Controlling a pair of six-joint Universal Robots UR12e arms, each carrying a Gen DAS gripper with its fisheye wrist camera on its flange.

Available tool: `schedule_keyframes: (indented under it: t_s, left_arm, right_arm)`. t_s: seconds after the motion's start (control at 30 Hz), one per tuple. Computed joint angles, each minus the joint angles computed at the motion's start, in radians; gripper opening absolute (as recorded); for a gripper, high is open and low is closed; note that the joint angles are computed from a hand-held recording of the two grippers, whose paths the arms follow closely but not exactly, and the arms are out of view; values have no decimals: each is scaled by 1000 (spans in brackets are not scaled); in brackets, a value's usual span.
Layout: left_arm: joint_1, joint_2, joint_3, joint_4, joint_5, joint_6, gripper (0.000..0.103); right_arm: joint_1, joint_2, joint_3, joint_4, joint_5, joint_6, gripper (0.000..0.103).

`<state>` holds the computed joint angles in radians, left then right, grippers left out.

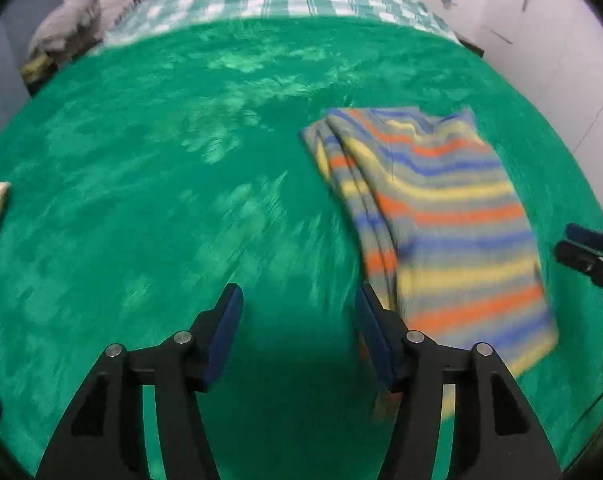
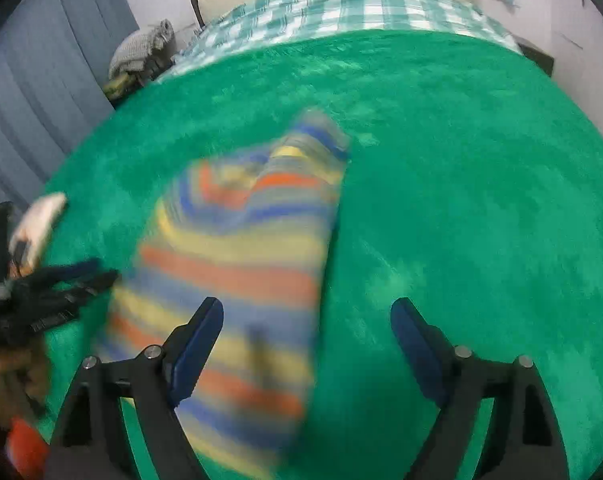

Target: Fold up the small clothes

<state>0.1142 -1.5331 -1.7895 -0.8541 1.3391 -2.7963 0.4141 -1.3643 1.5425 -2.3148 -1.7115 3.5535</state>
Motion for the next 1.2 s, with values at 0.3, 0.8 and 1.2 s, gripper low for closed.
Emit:
schedule_keyframes:
  t_s: [0.3, 0.8, 1.2]
  left_arm:
    - [-49, 214, -108, 193, 153, -118, 103]
    - [-47, 416, -93, -191, 203, -155, 103]
    - [-34, 489, -86, -185, 200, -132, 103]
  right_arm:
    - [116, -127, 41, 47, -130, 66, 100]
    - [280, -204, -14, 184, -224, 215, 102]
    - [378, -207, -112, 401, -397, 288, 102]
